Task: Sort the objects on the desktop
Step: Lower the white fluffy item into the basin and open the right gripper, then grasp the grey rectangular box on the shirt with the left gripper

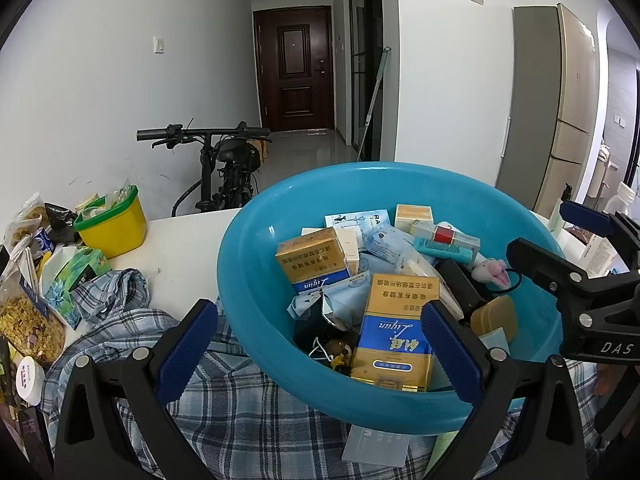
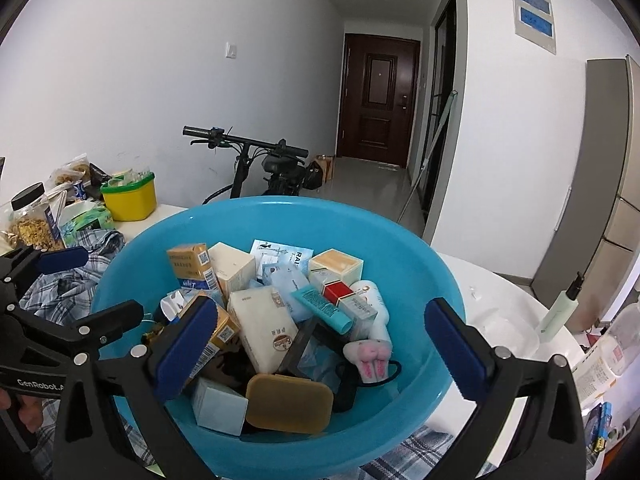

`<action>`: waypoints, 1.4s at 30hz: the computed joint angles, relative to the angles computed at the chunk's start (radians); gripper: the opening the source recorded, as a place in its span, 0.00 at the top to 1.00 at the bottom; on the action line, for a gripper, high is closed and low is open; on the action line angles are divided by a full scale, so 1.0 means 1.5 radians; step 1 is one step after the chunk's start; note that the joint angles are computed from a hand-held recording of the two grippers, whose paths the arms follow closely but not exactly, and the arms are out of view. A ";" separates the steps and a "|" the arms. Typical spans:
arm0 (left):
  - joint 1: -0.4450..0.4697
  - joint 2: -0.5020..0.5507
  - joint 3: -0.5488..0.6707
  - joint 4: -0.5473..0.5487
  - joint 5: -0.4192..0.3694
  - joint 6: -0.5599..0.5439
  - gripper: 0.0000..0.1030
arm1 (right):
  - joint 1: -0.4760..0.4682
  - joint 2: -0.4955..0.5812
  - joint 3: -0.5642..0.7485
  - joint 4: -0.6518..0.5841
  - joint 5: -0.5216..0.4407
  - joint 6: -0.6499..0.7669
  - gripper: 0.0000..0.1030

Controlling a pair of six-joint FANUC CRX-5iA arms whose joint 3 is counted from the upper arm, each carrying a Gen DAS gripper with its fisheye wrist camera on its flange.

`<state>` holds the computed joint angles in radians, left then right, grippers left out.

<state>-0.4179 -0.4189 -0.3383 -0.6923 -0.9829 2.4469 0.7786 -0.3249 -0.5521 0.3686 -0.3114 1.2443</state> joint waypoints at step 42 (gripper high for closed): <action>0.033 -0.014 -0.129 0.184 0.110 -0.233 0.16 | 0.010 -0.003 -0.008 0.015 -0.010 0.003 0.00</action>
